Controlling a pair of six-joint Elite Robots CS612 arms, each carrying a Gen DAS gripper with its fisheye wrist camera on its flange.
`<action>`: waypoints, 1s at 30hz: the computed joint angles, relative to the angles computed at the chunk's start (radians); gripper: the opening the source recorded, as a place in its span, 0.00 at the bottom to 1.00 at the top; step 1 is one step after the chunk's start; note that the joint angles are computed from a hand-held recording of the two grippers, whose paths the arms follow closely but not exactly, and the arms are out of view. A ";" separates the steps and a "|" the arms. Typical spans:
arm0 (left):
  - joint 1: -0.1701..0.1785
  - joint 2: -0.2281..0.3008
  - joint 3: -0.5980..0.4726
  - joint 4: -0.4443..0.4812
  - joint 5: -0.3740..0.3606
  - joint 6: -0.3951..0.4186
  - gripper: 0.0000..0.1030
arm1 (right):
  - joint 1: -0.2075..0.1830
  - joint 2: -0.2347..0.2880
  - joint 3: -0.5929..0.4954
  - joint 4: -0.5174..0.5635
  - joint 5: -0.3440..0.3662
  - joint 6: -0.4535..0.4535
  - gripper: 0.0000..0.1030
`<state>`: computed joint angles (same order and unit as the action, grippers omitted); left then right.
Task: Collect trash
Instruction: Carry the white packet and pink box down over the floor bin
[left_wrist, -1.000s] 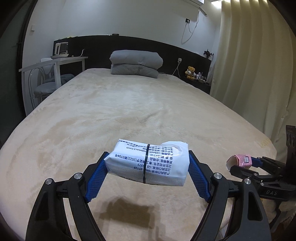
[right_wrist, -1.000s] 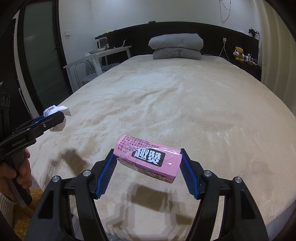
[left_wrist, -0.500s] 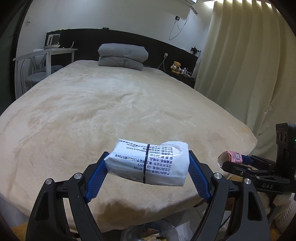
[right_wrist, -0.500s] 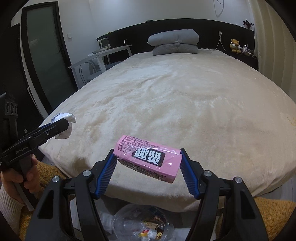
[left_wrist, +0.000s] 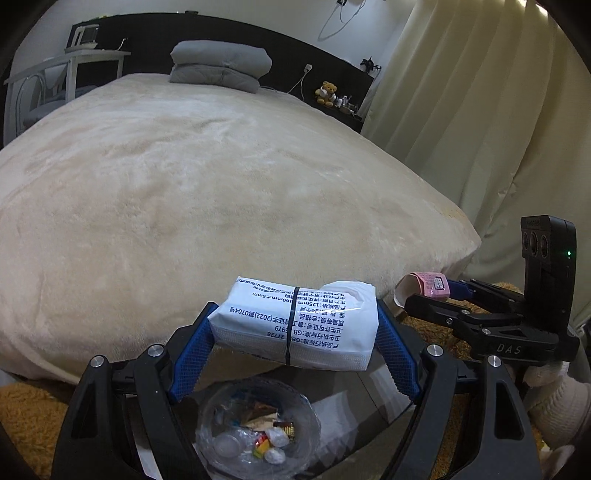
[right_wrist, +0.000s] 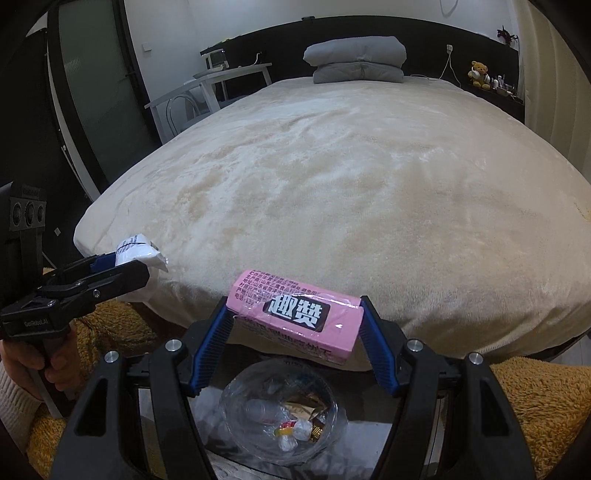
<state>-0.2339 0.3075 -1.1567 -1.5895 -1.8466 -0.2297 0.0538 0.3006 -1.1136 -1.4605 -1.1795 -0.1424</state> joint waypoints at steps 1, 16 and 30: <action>0.001 0.003 -0.004 0.012 -0.014 -0.009 0.78 | 0.000 0.001 -0.001 0.013 0.001 -0.004 0.65; 0.021 0.027 -0.012 0.183 -0.185 -0.126 0.78 | 0.000 -0.010 0.021 0.254 0.036 -0.085 0.65; 0.033 0.018 0.038 0.321 -0.268 -0.193 0.78 | 0.001 -0.076 0.176 0.422 0.093 -0.050 0.65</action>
<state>-0.2008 0.3251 -1.1188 -1.2685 -2.1148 -0.4224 0.0552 0.2251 -0.9376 -1.0387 -1.0868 -0.1921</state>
